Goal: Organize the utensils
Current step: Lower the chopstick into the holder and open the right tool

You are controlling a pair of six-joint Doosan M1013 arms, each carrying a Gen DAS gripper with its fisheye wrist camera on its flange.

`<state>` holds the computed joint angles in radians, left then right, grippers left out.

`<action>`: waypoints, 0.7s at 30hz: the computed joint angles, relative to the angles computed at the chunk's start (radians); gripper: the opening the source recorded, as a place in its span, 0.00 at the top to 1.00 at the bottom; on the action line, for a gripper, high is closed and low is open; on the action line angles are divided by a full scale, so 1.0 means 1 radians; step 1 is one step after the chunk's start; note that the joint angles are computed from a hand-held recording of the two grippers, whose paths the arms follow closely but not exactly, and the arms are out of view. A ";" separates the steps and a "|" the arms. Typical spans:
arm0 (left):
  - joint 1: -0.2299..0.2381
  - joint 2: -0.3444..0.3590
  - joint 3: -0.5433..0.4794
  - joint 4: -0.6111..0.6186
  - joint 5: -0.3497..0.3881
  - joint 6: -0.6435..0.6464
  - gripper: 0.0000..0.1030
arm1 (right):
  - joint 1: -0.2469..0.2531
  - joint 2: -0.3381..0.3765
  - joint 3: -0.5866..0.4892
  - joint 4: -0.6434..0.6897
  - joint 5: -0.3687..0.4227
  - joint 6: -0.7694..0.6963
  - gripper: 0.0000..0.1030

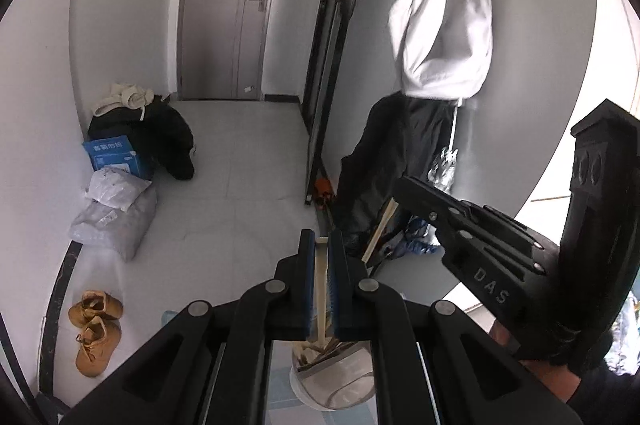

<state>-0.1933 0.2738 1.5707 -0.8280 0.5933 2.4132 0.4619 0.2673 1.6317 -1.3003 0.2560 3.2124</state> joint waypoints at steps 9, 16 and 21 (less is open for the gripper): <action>0.007 0.038 -0.012 0.034 0.094 -0.036 0.98 | -0.007 0.035 0.018 0.287 -0.047 -0.269 0.95; 0.005 0.065 -0.024 0.088 0.173 -0.085 0.98 | -0.015 0.051 0.021 0.716 -0.036 -0.697 0.93; 0.007 0.052 -0.015 0.079 0.172 -0.075 0.95 | -0.016 0.032 0.041 0.781 -0.049 -0.731 0.90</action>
